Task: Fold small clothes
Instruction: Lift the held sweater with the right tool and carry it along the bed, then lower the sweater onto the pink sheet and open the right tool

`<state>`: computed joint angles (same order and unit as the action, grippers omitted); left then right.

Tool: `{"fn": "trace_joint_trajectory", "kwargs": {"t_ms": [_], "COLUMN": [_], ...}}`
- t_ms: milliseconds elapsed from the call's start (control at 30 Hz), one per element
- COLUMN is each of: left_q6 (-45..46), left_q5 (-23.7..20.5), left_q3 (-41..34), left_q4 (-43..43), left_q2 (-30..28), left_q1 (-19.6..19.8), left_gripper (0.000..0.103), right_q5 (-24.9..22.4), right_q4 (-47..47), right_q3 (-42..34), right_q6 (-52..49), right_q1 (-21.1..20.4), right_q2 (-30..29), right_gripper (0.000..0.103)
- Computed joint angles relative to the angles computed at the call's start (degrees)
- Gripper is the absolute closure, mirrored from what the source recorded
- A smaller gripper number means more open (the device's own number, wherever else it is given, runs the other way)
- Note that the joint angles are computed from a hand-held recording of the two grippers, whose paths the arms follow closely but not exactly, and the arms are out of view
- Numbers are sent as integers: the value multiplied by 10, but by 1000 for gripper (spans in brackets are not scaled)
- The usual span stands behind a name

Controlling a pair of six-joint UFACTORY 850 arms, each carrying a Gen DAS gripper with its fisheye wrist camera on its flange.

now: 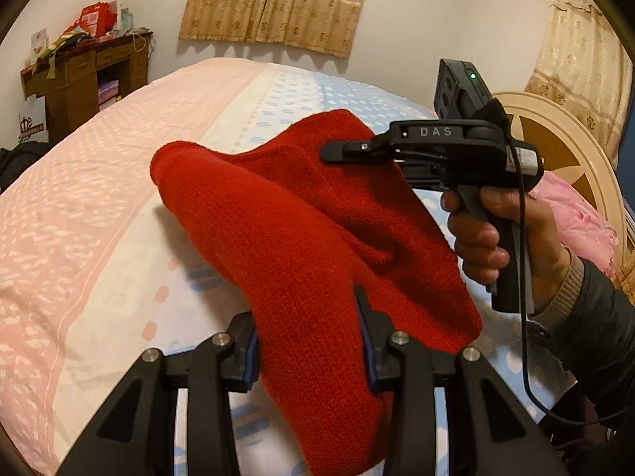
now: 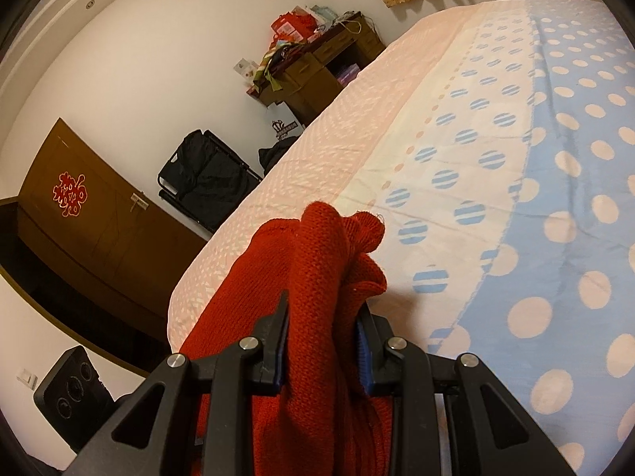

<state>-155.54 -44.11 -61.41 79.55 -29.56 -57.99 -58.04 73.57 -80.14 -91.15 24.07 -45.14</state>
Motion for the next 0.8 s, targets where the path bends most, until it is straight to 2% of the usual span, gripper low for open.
{"fn": "trace_joint_trajectory", "kwargs": {"t_ms": [400,533,633,800], "left_q6": [-75,-89,-64,-23], "left_q5": [13,18,16,-1], "left_q3": [14,21,15,7], "left_q4": [22,29,3,-34], "left_q2": [-13,-10,-8,-1], "left_q1": [-7,-5,-7,-18], "left_gripper": [62,56,51,50], "right_q5": [25,27,33,30], "right_q4": [-10,-21,-22,-21], "right_q3": [-24,-36,-35,-39], "right_q6": [30,52,54,64], "right_q1": [11,7,6,2], "right_q2": [-28,-40,-42,-45], "right_gripper": [75,74,72,69]}}
